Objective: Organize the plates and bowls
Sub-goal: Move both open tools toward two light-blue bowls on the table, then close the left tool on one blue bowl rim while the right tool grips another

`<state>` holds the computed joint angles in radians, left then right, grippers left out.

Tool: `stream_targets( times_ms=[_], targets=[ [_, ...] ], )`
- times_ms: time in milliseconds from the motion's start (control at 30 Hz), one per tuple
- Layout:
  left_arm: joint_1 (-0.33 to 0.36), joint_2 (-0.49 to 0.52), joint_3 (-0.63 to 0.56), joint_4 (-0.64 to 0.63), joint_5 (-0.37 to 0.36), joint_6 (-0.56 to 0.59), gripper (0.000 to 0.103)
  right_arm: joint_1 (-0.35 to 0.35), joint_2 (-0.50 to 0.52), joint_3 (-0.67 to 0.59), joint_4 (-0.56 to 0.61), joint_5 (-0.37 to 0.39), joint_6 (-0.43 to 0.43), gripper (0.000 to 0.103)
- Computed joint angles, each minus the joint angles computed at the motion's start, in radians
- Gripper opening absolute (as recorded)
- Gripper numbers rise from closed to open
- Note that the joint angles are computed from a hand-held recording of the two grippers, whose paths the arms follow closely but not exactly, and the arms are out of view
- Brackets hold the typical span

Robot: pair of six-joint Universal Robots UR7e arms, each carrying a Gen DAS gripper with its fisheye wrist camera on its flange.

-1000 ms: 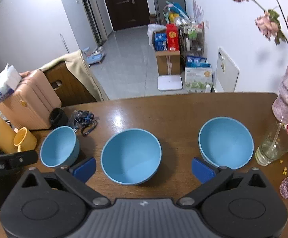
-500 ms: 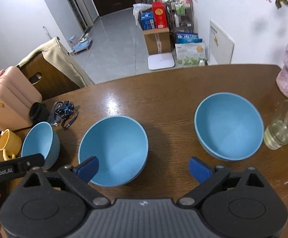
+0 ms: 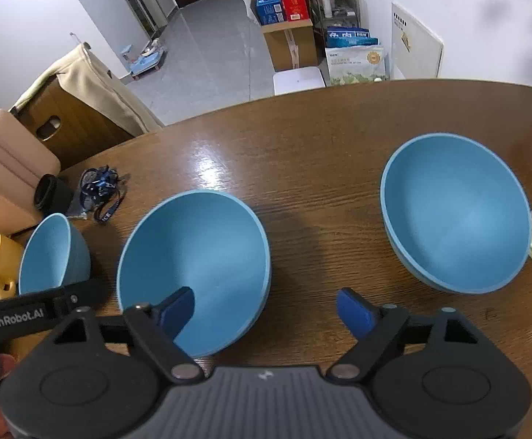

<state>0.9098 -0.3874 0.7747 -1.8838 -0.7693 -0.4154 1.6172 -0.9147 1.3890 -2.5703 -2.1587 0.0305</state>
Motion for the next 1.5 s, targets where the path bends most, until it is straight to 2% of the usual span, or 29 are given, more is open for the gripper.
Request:
stream_targets(
  times_ms=[267, 467, 833, 1067, 1133, 1233, 1500],
  targets=[
    [0.019, 0.043, -0.049, 0.025, -0.016, -0.009, 0.1, -0.02, 0.026, -0.019, 0.002, 0.023, -0.006, 0.075],
    [0.028, 0.071, -0.084, 0.047, -0.032, -0.011, 0.089, -0.032, 0.041, -0.031, 0.013, 0.039, -0.002, 0.058],
    [0.042, 0.101, -0.117, 0.036, -0.069, 0.019, 0.05, -0.045, 0.06, -0.046, 0.016, 0.051, -0.006, 0.03],
    [0.048, 0.107, -0.122, 0.02, -0.07, 0.025, 0.032, -0.047, 0.066, -0.051, 0.014, 0.053, -0.004, 0.016],
    [0.049, 0.109, -0.125, 0.022, -0.074, 0.028, 0.023, -0.045, 0.071, -0.054, 0.008, 0.047, -0.007, 0.011],
    [0.052, 0.109, -0.125, 0.017, -0.088, 0.039, 0.013, -0.044, 0.075, -0.055, -0.001, 0.044, -0.018, 0.01],
    [0.042, 0.094, -0.085, -0.03, -0.078, 0.086, 0.012, -0.033, 0.076, -0.044, -0.037, 0.021, -0.052, 0.009]
  ],
)
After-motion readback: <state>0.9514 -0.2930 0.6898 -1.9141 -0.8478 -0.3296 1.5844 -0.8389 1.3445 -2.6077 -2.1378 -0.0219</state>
